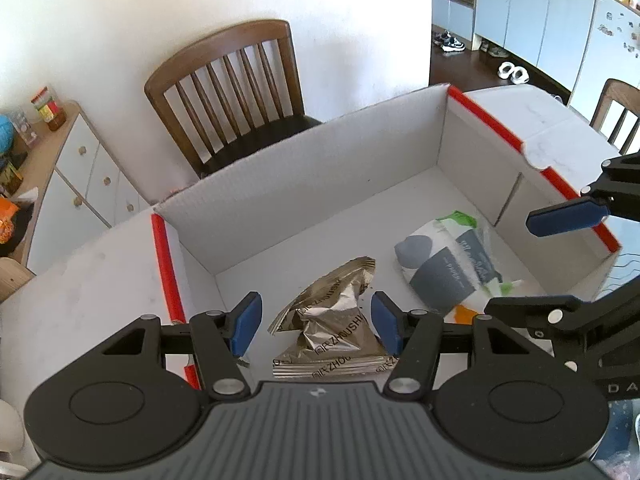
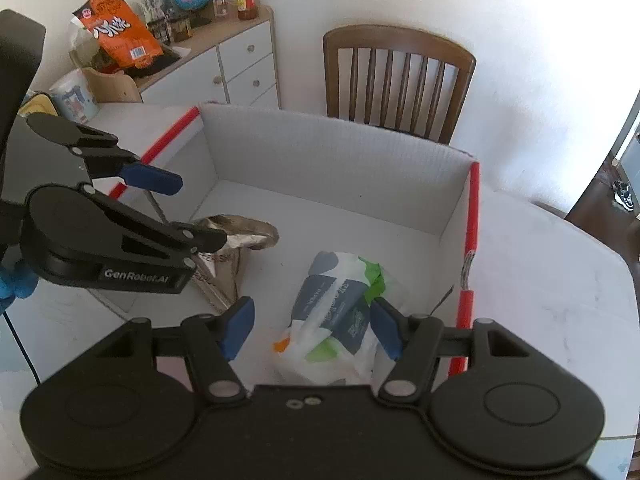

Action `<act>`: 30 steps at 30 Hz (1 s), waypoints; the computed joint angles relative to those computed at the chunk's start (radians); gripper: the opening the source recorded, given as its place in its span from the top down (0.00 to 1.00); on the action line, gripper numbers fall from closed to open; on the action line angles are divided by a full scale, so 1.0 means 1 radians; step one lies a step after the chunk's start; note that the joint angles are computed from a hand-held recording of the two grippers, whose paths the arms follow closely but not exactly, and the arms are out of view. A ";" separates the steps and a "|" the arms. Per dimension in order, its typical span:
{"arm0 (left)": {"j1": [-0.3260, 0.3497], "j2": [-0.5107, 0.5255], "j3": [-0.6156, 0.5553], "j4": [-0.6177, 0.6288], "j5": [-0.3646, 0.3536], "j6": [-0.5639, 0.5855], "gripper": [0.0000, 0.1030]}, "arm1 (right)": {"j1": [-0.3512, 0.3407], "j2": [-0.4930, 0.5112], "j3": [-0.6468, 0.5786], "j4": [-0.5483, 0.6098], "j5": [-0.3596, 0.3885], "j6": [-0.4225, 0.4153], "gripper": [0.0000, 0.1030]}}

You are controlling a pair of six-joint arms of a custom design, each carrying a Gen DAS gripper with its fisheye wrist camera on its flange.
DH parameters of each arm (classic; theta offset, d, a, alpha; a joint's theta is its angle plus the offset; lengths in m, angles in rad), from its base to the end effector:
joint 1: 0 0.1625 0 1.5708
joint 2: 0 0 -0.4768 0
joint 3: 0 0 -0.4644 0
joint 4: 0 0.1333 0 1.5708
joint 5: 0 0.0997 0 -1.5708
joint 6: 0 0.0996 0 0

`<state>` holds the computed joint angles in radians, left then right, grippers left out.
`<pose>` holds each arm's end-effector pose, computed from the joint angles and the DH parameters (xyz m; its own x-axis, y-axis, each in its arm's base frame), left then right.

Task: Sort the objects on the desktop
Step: 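Open both grippers to drop the foil bag and tissue pack in the box, then withdraw both tools from the box back toward the snack pile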

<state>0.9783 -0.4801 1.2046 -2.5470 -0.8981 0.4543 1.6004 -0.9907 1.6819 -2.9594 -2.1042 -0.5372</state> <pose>-0.3331 -0.8446 0.0243 -0.4235 0.6294 -0.6515 0.8087 0.5867 0.0410 0.1048 -0.7479 0.2636 -0.7362 -0.1335 0.6635 -0.4649 0.8123 -0.3523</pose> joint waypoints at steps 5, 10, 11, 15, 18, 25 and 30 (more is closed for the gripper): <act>-0.016 -0.034 0.049 -0.035 -0.001 0.017 0.43 | 0.016 -0.021 0.026 -0.022 -0.011 0.002 0.38; -0.028 -0.073 0.098 -0.061 -0.014 0.019 0.43 | 0.033 -0.046 0.058 -0.044 -0.022 0.009 0.38; -0.031 -0.080 0.109 -0.069 -0.014 0.021 0.43 | 0.035 -0.049 0.063 -0.049 -0.022 0.009 0.38; -0.040 -0.113 0.151 -0.092 -0.028 0.022 0.43 | 0.050 -0.068 0.088 -0.066 -0.029 0.011 0.38; -0.047 -0.138 0.184 -0.112 -0.043 0.019 0.43 | 0.060 -0.084 0.109 -0.081 -0.028 0.017 0.38; -0.064 -0.190 0.261 -0.153 -0.056 0.029 0.43 | 0.077 -0.125 0.166 -0.111 -0.028 0.028 0.37; -0.073 -0.229 0.314 -0.174 -0.079 0.020 0.43 | 0.093 -0.155 0.207 -0.134 -0.026 0.033 0.33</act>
